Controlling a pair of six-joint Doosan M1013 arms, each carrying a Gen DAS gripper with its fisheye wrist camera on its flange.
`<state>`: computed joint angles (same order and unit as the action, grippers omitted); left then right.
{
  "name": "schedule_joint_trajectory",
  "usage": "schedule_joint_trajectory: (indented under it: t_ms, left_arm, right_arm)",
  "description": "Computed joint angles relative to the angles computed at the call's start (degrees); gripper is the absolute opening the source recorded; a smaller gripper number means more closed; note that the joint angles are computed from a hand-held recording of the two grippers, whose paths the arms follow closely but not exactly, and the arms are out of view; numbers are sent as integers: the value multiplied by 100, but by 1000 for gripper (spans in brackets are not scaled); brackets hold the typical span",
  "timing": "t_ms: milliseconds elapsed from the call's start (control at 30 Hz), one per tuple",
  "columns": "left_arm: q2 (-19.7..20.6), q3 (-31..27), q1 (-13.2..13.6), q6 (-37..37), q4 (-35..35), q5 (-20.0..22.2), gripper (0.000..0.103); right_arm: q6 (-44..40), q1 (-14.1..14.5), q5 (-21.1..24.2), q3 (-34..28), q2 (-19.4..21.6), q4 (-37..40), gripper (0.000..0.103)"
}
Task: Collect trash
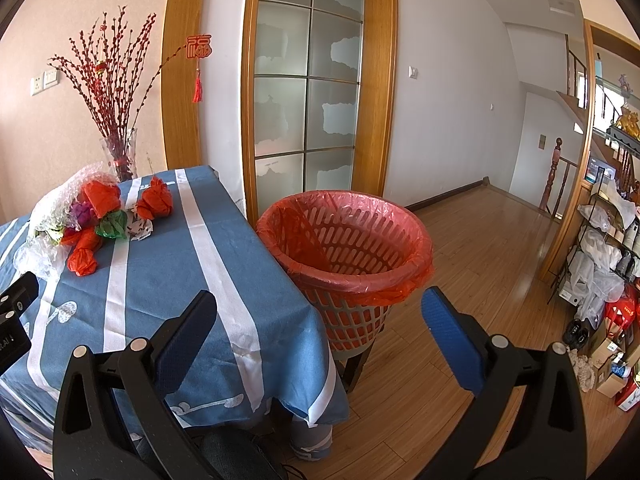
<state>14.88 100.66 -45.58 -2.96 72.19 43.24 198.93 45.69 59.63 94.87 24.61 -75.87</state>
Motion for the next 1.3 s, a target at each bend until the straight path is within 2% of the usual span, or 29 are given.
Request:
schedule_joint_trajectory:
  t_ms: [1300]
  left_arm:
    - [96, 42, -31, -154, 58, -32, 99]
  right_arm:
    - [-5, -14, -22, 5, 7, 19, 101]
